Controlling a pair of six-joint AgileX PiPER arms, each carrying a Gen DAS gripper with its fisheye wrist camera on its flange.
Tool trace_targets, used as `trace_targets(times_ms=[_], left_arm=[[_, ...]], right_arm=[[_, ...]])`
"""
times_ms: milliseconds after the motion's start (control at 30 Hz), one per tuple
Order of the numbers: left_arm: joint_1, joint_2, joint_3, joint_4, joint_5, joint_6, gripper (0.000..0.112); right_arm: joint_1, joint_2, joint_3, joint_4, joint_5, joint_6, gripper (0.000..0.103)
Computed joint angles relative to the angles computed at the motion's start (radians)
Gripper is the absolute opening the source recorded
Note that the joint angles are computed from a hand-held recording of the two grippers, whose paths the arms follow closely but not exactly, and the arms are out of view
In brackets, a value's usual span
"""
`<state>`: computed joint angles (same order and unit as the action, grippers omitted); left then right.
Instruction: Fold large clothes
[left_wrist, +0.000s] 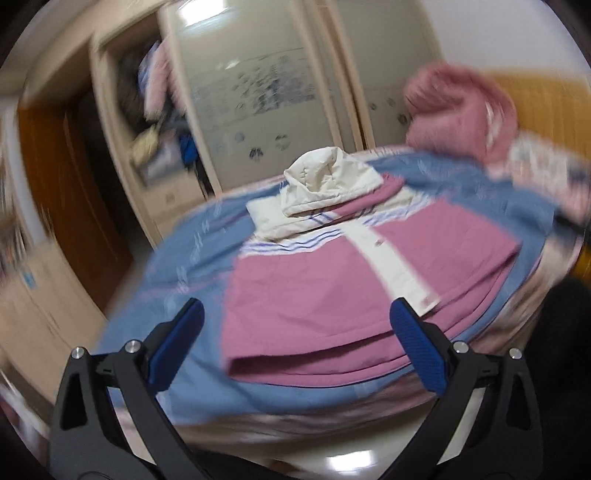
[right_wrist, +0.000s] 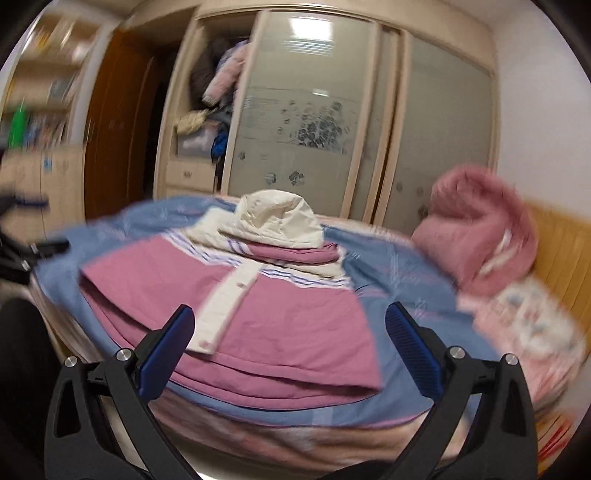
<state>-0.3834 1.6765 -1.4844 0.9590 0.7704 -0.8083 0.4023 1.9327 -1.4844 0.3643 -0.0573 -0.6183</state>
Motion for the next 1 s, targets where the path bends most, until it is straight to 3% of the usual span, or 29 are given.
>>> trace_targets(times_ms=[167,267,333,433,767,1000], left_arm=[[-0.029,0.093,0.087,0.240,0.030,0.014,0.101],[-0.028,0.138,0.129,0.319,0.001,-0.003,0.101],[-0.025,0.164,0.156,0.367,-0.029,-0.018,0.101],[-0.019,0.210,0.173,0.406,-0.050,-0.022,0.101],[0.026,0.340,0.183,0.509,-0.083,-0.122,0.101],[0.006,0.400,0.232,0.728,-0.033,-0.262,0.101]], right_arm=[[0.011,0.116,-0.045,0.269,-0.052,-0.466,0.102],[0.044,0.208,-0.051,0.289,-0.181,-0.648,0.102],[0.058,0.275,-0.051,0.218,-0.278,-0.689,0.102],[0.073,0.374,-0.086,0.220,-0.355,-0.840,0.102],[0.087,0.597,-0.279,0.361,-0.485,-1.162,0.102],[0.089,0.682,-0.363,0.263,-0.573,-1.144,0.102]])
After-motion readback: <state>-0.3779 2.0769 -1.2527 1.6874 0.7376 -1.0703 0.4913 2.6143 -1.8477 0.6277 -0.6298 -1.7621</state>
